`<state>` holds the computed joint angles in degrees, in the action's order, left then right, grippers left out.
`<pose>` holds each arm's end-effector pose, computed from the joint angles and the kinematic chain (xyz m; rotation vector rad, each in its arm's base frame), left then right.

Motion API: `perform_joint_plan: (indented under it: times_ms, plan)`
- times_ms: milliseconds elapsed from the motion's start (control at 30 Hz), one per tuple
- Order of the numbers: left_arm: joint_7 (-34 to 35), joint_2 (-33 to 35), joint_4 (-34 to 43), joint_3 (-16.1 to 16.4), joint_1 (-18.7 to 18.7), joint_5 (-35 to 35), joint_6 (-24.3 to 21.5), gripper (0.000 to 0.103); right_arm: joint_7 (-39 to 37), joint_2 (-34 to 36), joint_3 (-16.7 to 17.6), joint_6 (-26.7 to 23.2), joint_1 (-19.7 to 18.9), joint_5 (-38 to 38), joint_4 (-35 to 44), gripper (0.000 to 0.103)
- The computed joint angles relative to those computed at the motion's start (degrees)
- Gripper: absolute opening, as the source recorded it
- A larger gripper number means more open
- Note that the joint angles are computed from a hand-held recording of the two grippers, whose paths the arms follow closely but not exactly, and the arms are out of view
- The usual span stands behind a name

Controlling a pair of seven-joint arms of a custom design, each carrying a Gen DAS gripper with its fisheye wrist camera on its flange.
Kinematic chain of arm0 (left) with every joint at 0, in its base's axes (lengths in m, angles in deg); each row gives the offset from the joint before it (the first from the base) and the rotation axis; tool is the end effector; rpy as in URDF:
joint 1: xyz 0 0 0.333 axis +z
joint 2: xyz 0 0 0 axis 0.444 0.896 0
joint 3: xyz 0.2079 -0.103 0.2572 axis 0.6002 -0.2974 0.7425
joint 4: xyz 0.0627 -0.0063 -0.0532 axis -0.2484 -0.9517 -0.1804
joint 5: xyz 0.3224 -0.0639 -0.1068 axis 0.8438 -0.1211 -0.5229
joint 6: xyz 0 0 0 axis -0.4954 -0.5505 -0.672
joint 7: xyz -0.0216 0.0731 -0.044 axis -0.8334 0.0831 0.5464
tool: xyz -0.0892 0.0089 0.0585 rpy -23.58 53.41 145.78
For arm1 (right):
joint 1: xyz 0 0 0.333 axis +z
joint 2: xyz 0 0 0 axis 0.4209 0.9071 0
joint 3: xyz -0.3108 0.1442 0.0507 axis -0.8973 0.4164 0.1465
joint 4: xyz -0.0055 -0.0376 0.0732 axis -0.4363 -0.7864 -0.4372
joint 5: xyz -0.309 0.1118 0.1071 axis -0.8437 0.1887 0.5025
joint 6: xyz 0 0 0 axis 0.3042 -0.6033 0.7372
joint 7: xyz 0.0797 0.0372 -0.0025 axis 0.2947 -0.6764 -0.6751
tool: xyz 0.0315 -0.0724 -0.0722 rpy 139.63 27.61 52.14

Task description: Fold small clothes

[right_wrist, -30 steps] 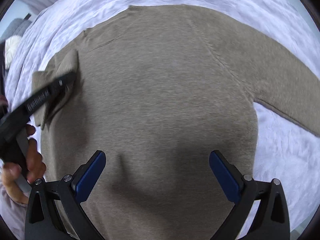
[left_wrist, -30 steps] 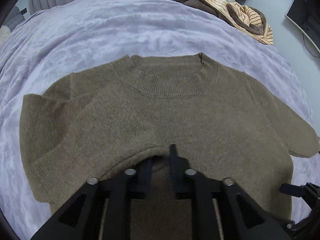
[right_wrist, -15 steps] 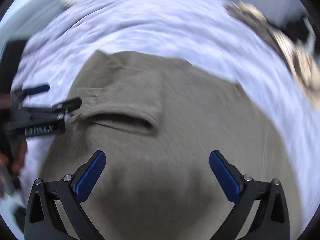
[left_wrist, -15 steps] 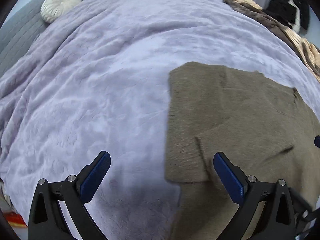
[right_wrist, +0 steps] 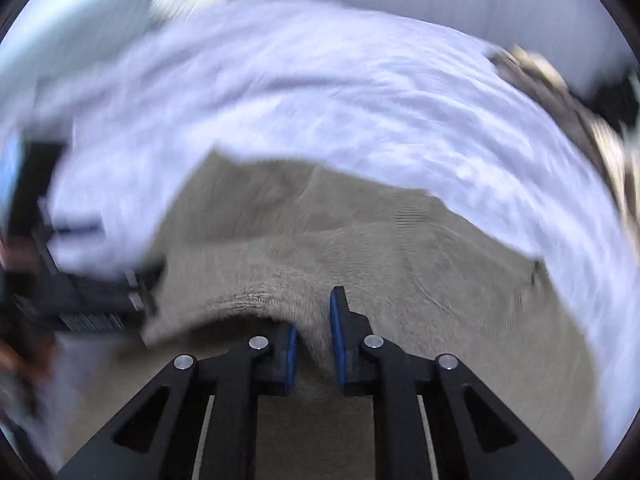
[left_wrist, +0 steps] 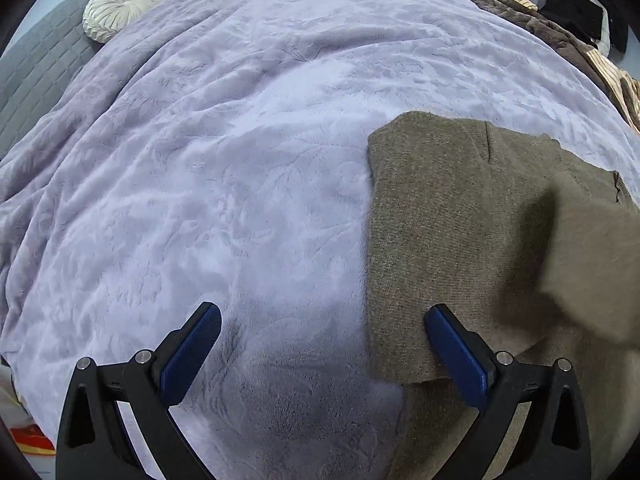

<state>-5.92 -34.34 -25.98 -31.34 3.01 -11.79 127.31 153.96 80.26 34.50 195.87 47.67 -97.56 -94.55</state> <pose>0.4615 -0.3413 0.5148 -2.0503 1.8361 -0.2851 0.4622 0.2837 0.5569 -1.9840 1.6570 -0.3580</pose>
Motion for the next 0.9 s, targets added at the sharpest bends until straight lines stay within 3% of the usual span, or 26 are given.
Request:
perform_joint_plan:
  times_ms: [100,167,233,267,300,367,567,633,667,700,767,900]
  plan:
    - [0.62,-0.86,-0.7,-0.08,-0.03,0.24,-0.35,0.103,10.12,-7.07,-2.67,5.18,-3.02,11.99,-9.5,0.012]
    - [1.56,-1.41,-1.47,-0.24,0.12,-0.22,-0.06,0.103,6.02,-9.94,-6.44,7.67,-1.88,28.38,-15.14,0.013]
    - [3.04,-1.58,-1.68,-0.72,-0.25,-0.04,-0.45,0.103,2.14,-12.23,-8.56,7.18,-1.25,37.96,-18.42,0.016]
    - [4.39,-1.46,-1.59,-1.05,-0.58,0.22,-1.0,0.103,1.45,-13.0,-8.7,6.14,-1.74,39.76,-19.22,0.02]
    - [5.43,-1.31,-1.39,-1.29,-0.93,0.47,-1.59,0.103,0.92,-14.57,-8.68,5.0,-2.32,41.18,-20.33,0.038]
    - [7.22,-1.07,-0.86,-1.62,-1.49,0.52,-2.55,0.103,-3.11,-15.53,-9.09,6.85,-1.75,46.7,-21.55,0.06]
    - [3.55,0.9,3.31,0.16,-0.13,-2.22,-0.74,0.103,-8.35,-10.88,-7.66,7.2,-4.82,48.92,-17.13,0.062]
    - [1.47,2.03,5.42,0.76,-0.33,-0.2,-2.16,0.103,-11.06,-6.06,-8.31,7.84,-4.87,53.29,-13.94,0.058]
    - [1.04,2.47,6.4,0.96,-0.47,0.76,-3.15,0.103,-10.5,-3.75,-7.92,7.36,-5.47,53.5,-12.24,0.023]
    - [1.03,2.51,6.74,1.09,-0.4,1.27,-3.25,0.103,-7.92,-3.12,-7.28,6.78,-6.39,51.33,-11.37,0.007]
    - [1.28,2.48,6.99,1.22,-0.36,2.48,-3.32,0.103,-10.02,-6.05,-6.38,9.36,-6.42,52.84,-12.97,0.007]
    - [2.89,4.4,8.6,1.28,-0.44,3.34,-4.14,0.103,3.27,-14.3,-1.06,8.39,-12.92,32.4,-18.85,0.007]
